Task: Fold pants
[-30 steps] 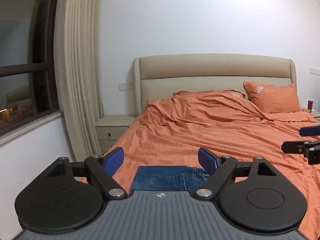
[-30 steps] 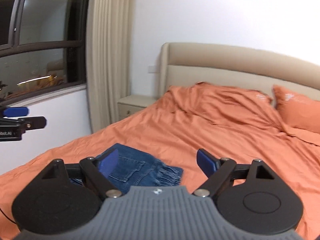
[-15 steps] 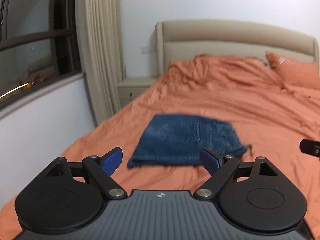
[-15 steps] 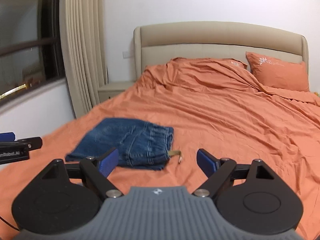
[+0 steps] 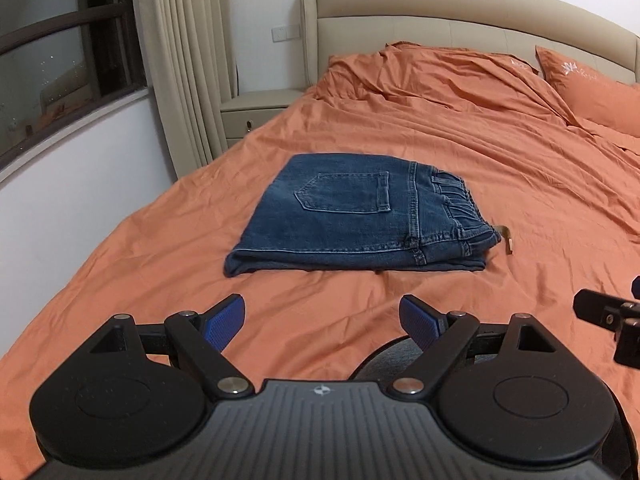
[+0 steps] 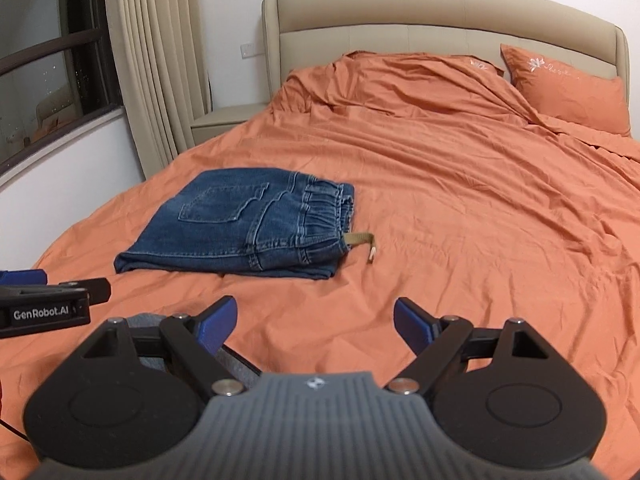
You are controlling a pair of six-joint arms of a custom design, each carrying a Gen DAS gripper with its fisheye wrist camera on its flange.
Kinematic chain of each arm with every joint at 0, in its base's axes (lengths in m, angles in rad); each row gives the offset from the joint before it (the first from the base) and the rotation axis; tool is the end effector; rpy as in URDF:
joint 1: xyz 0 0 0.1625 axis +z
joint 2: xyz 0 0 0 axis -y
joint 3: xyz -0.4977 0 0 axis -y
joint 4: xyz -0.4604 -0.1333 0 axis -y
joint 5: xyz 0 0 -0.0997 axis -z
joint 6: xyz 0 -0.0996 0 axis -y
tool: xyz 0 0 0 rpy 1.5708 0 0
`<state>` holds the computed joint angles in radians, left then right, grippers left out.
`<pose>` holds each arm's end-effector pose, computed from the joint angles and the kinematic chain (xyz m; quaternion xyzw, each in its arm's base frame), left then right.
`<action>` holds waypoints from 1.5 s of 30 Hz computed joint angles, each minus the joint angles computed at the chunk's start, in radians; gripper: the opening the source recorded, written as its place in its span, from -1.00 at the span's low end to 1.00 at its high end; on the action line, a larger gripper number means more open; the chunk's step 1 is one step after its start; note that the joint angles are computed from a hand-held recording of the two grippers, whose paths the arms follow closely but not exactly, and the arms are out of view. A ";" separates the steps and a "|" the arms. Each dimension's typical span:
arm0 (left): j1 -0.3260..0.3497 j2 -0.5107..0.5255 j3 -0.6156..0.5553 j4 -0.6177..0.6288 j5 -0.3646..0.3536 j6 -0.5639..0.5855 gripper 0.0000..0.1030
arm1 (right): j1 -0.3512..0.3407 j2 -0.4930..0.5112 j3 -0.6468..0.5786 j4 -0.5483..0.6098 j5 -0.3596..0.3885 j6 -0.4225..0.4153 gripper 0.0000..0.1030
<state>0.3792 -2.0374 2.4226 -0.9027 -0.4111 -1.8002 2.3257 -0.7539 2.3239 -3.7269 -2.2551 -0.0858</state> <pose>-0.1189 -0.2892 0.3277 0.0461 0.7725 -0.4409 0.4547 0.3863 -0.3079 0.0336 0.2796 -0.8629 0.3625 0.2140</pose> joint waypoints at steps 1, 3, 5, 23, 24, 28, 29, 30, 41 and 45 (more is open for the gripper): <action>0.003 0.002 -0.001 -0.006 0.001 0.005 0.97 | -0.002 0.000 -0.001 0.007 0.001 0.003 0.59; 0.004 0.003 -0.001 -0.008 0.003 0.006 0.97 | -0.004 -0.002 -0.001 0.015 0.003 0.009 0.59; 0.004 0.004 -0.002 -0.008 0.003 0.005 0.97 | -0.006 -0.004 -0.002 0.016 0.002 0.012 0.59; 0.002 0.016 -0.004 -0.022 0.000 0.011 0.97 | 0.004 -0.013 -0.001 0.000 -0.015 0.017 0.59; 0.001 0.018 -0.004 -0.020 0.001 0.008 0.97 | 0.003 -0.013 0.000 -0.001 -0.013 0.015 0.59; 0.000 0.020 -0.004 -0.019 0.001 0.007 0.97 | 0.005 -0.013 0.000 -0.005 -0.015 0.011 0.59; 0.000 0.019 -0.005 -0.015 0.001 0.007 0.97 | 0.005 -0.013 0.000 -0.006 -0.015 0.011 0.59; -0.002 0.022 -0.005 -0.012 0.000 0.003 0.97 | 0.006 -0.013 0.000 -0.006 -0.016 0.012 0.59; -0.002 0.018 -0.006 -0.010 0.003 0.008 0.97 | 0.009 -0.014 -0.002 -0.006 -0.020 0.015 0.59; -0.002 0.020 -0.006 -0.009 0.002 0.004 0.97 | 0.011 -0.013 -0.003 -0.006 -0.024 0.016 0.59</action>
<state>0.3771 -2.0176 2.4164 -0.9114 -0.4091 -1.7962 2.3364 -0.7667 2.3206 -3.7329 -2.2790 -0.0699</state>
